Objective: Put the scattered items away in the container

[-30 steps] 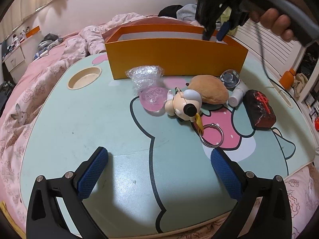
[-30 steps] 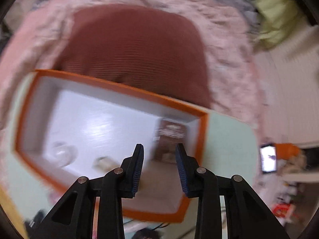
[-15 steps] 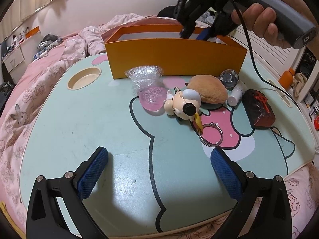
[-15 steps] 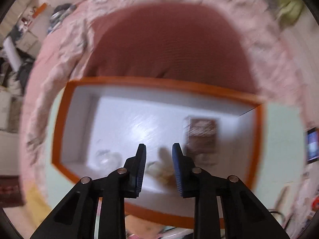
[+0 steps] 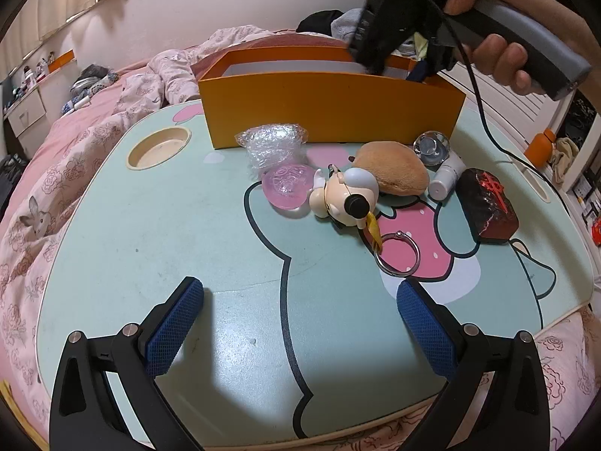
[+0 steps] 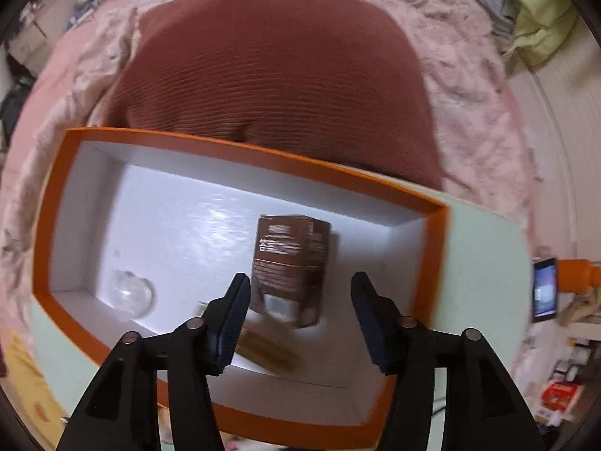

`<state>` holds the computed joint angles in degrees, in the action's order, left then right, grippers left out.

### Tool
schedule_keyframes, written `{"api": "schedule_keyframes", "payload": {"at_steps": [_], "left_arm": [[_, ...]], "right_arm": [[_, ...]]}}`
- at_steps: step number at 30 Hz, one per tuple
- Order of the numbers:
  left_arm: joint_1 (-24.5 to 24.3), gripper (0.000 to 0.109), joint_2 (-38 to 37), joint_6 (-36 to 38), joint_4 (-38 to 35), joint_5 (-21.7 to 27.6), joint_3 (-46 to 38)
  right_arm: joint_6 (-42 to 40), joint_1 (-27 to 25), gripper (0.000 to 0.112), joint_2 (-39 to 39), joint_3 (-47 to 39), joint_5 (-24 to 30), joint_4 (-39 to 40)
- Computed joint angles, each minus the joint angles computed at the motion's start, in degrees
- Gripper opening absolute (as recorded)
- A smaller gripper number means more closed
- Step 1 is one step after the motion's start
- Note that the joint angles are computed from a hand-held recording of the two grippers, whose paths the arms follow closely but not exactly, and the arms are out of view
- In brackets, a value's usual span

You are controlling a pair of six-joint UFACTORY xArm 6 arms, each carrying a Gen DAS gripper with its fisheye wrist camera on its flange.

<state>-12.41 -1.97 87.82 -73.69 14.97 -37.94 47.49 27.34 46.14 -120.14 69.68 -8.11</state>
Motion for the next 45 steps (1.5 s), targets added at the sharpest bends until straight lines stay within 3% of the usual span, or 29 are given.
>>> {"api": "schedule_keyframes", "payload": {"at_steps": [3,5,6,7,9,12,19,23,28,30,33,35,36,37,40,42,45], "left_arm": [[0.09,0.103,0.01,0.17,-0.13,0.14,-0.01],[0.11,0.103,0.05,0.26,-0.19,0.15,-0.03],[0.13,0.103,0.07,0.27,-0.18,0.17,-0.03],[0.21,0.103,0.04,0.22,-0.1,0.26,-0.01],[0.29,0.103,0.08,0.23,-0.08,0.32,-0.07],[0.26,0.103,0.01,0.16,-0.01,0.29,0.0],[0.24,0.103,-0.07,0.08,0.05,0.3,0.08],[0.23,0.103,-0.05,-0.03,0.14,0.24,0.06],[0.27,0.103,0.03,-0.06,0.23,0.27,-0.01],[0.26,0.103,0.02,-0.07,0.22,0.24,0.0],[0.27,0.103,0.07,0.0,0.18,0.23,-0.02],[0.28,0.103,0.09,-0.03,0.21,0.25,-0.03],[0.28,0.103,0.09,-0.03,0.21,0.25,-0.03],[0.26,0.103,0.08,-0.12,0.29,0.24,-0.01],[0.46,0.103,0.32,-0.91,1.16,0.32,-0.16],[1.18,0.103,0.34,-4.01,4.72,1.57,-0.38],[4.02,0.102,-1.33,-8.99,10.3,7.22,-1.62]], "right_arm": [[-1.58,1.06,0.061,6.34,-10.1,6.28,-1.1],[-1.71,2.35,0.057,10.55,-16.55,11.23,-5.85],[-2.18,2.73,0.044,10.55,-16.17,10.77,-6.88],[-2.6,2.6,0.017,9.07,-13.4,8.02,-5.51],[-2.68,2.49,0.018,7.19,-10.11,5.28,-4.09],[-0.46,3.52,0.018,4.52,-5.92,3.45,-9.58],[13.59,5.06,0.018,-21.16,29.45,-24.65,-16.59],[19.57,8.43,0.018,-31.78,44.34,-36.51,-18.51],[25.15,11.42,0.018,-37.01,56.83,-45.99,-18.3],[25.67,12.65,0.019,-36.56,58.27,-46.42,-17.47],[30.25,13.38,0.022,-35.96,58.73,-45.56,-22.4],[36.49,13.77,0.041,-36.1,58.96,-44.69,-27.99],[41.15,13.96,0.059,-36.54,59.24,-43.65,-32.01],[45.68,14.12,0.064,-37.31,59.96,-42.98,-36.39],[55.34,15.8,0.066,-39.03,60.88,-39.28,-46.16],[56.74,16.44,0.068,-39.54,61.55,-38.87,-47.32],[57.29,16.6,0.068,-40.19,62.76,-39.0,-47.12]]}}
